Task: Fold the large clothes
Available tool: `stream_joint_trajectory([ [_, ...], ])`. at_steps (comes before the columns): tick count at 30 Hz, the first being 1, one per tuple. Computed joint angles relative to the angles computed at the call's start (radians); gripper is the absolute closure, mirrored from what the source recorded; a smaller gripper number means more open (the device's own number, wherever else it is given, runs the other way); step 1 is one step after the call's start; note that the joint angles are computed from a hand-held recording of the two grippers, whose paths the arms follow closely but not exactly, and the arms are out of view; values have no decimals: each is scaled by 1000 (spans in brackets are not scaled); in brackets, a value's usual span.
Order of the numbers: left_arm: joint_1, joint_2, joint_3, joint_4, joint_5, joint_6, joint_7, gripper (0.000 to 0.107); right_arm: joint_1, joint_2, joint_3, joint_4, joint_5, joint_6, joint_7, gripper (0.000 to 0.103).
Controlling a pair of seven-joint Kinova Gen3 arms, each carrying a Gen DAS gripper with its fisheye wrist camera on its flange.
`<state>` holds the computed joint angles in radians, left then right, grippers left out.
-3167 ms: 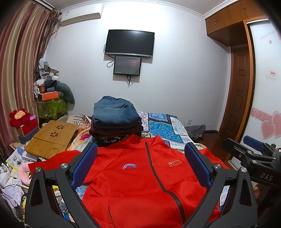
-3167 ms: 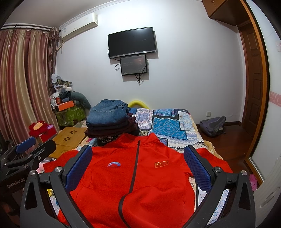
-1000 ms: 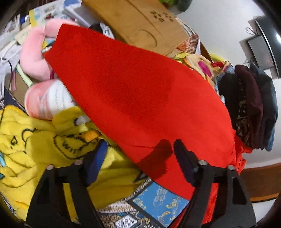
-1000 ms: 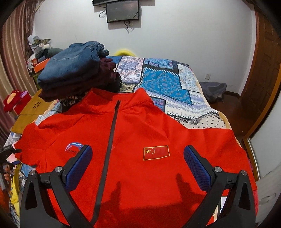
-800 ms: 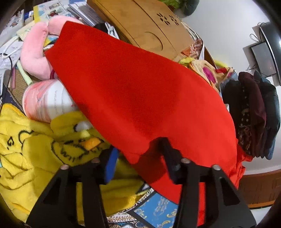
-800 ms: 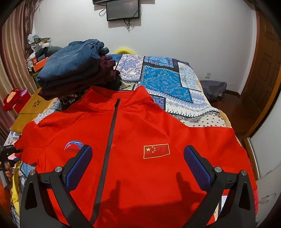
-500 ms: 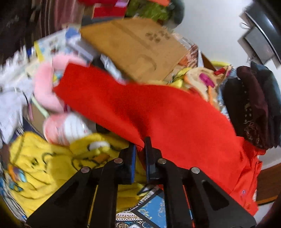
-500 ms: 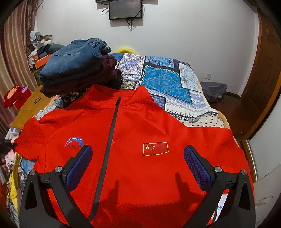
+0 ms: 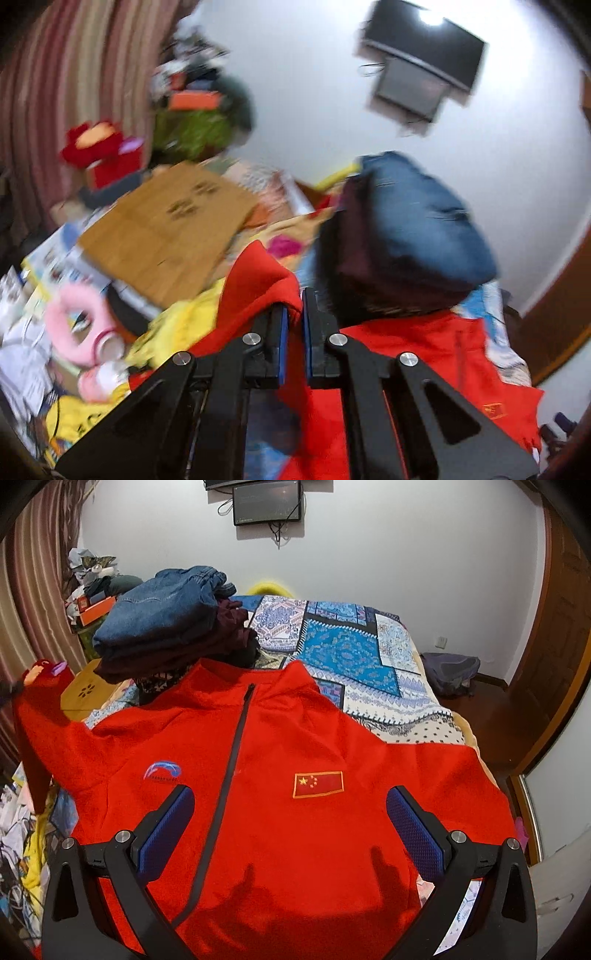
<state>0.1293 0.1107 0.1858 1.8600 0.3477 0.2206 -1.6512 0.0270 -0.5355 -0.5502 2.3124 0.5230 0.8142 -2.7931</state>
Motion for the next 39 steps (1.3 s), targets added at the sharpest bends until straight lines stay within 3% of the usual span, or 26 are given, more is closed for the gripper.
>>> stream_joint_trajectory([
  [3, 74, 0, 9, -28, -60, -13, 21, 102, -9, -18, -2, 10, -15, 13, 9, 0],
  [6, 90, 15, 74, -49, -45, -8, -25, 102, -17, -45, 9, 22, -32, 18, 28, 0],
  [12, 269, 86, 55, -103, -179, 44, 33, 102, -4, -86, 32, 40, -75, 21, 78, 0],
  [16, 360, 141, 53, -125, -262, 113, 53, 102, 14, -105, 46, 52, -101, 17, 111, 0],
  [19, 395, 206, 61, -163, -286, 200, 49, 102, 32, -105, 48, 58, -115, 13, 133, 0],
  [25, 480, 279, 47, -176, -345, 296, 73, 102, 54, -102, 37, 58, -138, 15, 159, 0],
  [29, 478, 299, 57, -167, -339, 327, 54, 100, 66, -86, 18, 47, -135, 21, 166, 0],
  [32, 431, 289, 86, -149, -285, 335, 10, 93, 70, -72, 3, 35, -122, 21, 167, 0],
  [33, 420, 281, 88, -145, -272, 335, 1, 86, 71, -66, -4, 28, -116, 22, 167, 0],
  [35, 398, 252, 89, -121, -250, 319, -18, 75, 71, -55, -12, 18, -104, 19, 164, 0],
  [39, 365, 173, 70, -64, -233, 257, -40, 71, 63, -24, -30, -19, -73, 13, 162, 0],
])
